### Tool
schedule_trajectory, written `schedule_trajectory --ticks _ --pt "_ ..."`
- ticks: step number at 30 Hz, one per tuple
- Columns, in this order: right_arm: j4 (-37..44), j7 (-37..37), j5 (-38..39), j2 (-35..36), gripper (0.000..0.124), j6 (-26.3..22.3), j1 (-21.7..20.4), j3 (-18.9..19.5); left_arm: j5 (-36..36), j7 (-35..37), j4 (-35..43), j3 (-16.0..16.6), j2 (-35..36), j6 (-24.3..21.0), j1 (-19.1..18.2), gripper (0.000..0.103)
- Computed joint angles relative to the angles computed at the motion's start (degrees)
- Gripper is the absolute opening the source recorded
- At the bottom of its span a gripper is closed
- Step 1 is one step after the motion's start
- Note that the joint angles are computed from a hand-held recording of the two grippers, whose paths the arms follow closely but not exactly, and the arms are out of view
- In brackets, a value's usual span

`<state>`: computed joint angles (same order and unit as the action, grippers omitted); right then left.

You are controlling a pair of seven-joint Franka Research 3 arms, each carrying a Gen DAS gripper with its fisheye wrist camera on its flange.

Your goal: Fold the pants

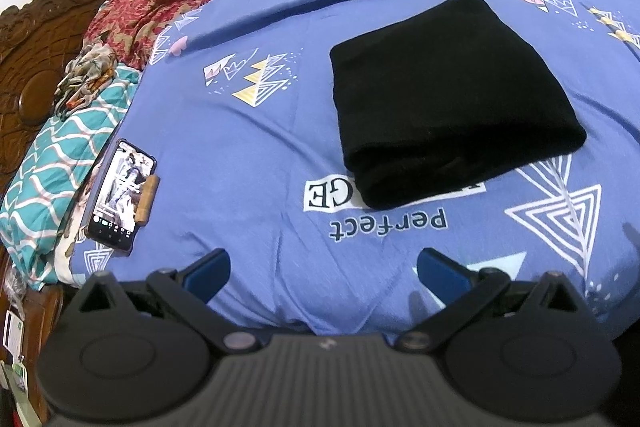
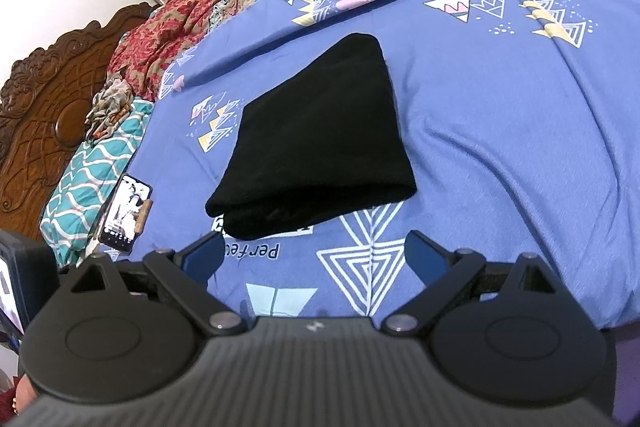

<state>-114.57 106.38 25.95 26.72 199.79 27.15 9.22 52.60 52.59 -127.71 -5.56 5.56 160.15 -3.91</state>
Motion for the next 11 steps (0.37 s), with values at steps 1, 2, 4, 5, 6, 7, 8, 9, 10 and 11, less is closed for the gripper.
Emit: schedule_trajectory --ticks 1,2,4,5,6,7,8,9,10,11 --pt "0.06 -0.05 -0.01 0.01 0.098 -0.03 0.04 -0.10 -0.03 -0.01 0.14 0.00 0.04 0.00 0.00 0.103" --pt "0.10 -0.09 -0.01 0.02 0.098 -0.03 0.07 -0.16 -0.04 -0.03 0.23 0.00 0.06 0.07 -0.02 0.103" --pt "0.17 -0.18 -0.03 -0.01 0.098 -0.02 0.06 -0.25 0.26 -0.22 0.39 0.00 0.02 0.32 -0.09 0.103" --pt "0.17 -0.25 0.07 -0.04 0.098 0.04 0.17 -0.39 0.40 -0.27 0.48 -0.01 0.02 0.45 -0.12 0.103" --pt "0.19 -0.32 0.21 -0.05 0.098 0.14 0.31 -0.54 0.48 -0.22 0.55 -0.02 0.00 0.75 -0.13 0.103" --pt "0.20 -0.33 0.14 -0.04 0.098 0.22 0.18 -0.46 0.56 -0.19 0.54 -0.01 -0.02 1.20 -0.11 0.103" --pt "0.21 -0.38 0.14 -0.08 0.098 0.29 0.16 -0.48 -0.03 0.43 0.46 -0.06 -0.07 1.91 0.03 0.103" --pt "0.25 -0.53 0.27 -0.11 0.098 0.32 0.32 -0.67 -1.23 1.51 0.41 -0.19 -0.10 2.47 0.19 0.103" --pt "0.25 -0.69 0.33 -0.16 0.098 0.37 0.41 -0.80 -2.29 2.49 0.47 -0.31 -0.08 2.87 0.27 0.103" --pt "0.25 -0.92 0.48 -0.22 0.098 0.45 0.62 -1.03 -3.24 3.37 0.51 -0.40 -0.06 3.22 0.31 0.103"
